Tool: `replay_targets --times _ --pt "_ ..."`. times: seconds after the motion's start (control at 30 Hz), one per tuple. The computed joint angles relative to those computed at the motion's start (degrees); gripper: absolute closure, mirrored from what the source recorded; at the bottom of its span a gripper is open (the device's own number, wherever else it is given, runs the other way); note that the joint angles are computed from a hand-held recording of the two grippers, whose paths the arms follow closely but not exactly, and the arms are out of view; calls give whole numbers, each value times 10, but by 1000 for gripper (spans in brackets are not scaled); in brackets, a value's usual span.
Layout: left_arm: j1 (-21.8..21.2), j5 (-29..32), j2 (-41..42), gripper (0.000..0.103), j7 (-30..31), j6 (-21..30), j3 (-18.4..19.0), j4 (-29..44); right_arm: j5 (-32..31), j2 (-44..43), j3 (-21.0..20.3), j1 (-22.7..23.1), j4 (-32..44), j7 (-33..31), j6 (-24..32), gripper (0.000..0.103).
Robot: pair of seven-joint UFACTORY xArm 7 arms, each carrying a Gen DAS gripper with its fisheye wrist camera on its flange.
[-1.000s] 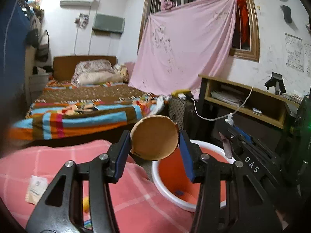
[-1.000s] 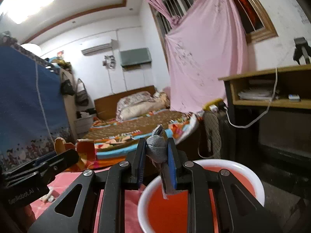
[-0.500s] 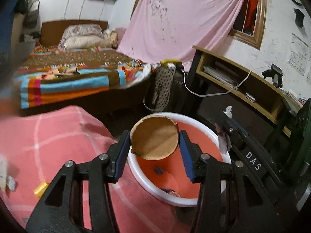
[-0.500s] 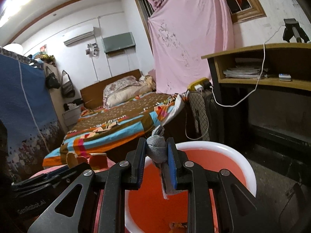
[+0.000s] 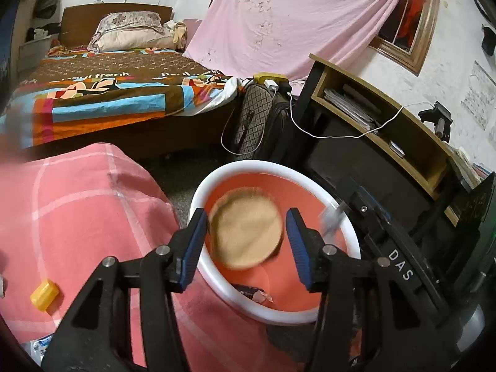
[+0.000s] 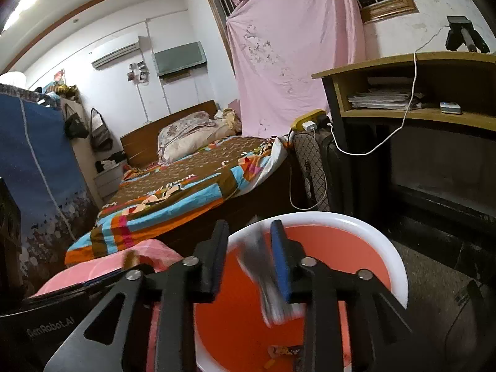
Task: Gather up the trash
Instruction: 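Carry the cup and grey scrap over the orange bucket and open both tools, then move both tools back over the pink bedspread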
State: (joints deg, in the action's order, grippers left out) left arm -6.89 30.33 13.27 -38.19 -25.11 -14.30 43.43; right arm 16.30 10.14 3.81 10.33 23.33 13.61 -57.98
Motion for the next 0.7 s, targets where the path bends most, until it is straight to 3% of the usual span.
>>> replay_targets --times 0.23,0.43,0.63,0.7 --pt "4 5 -1 65 -12 -6 0 -4 1 1 -2 -4 -3 11 -6 60" --pt "-87 -184 -30 63 117 -46 55 -47 16 4 1 4 -3 2 -22 57" --pt "-111 -304 -59 57 192 -89 69 -88 27 8 7 17 -3 -15 -63 54" --pt "-119 -349 -71 53 224 -107 70 -103 26 10 9 22 -3 -20 -78 48"
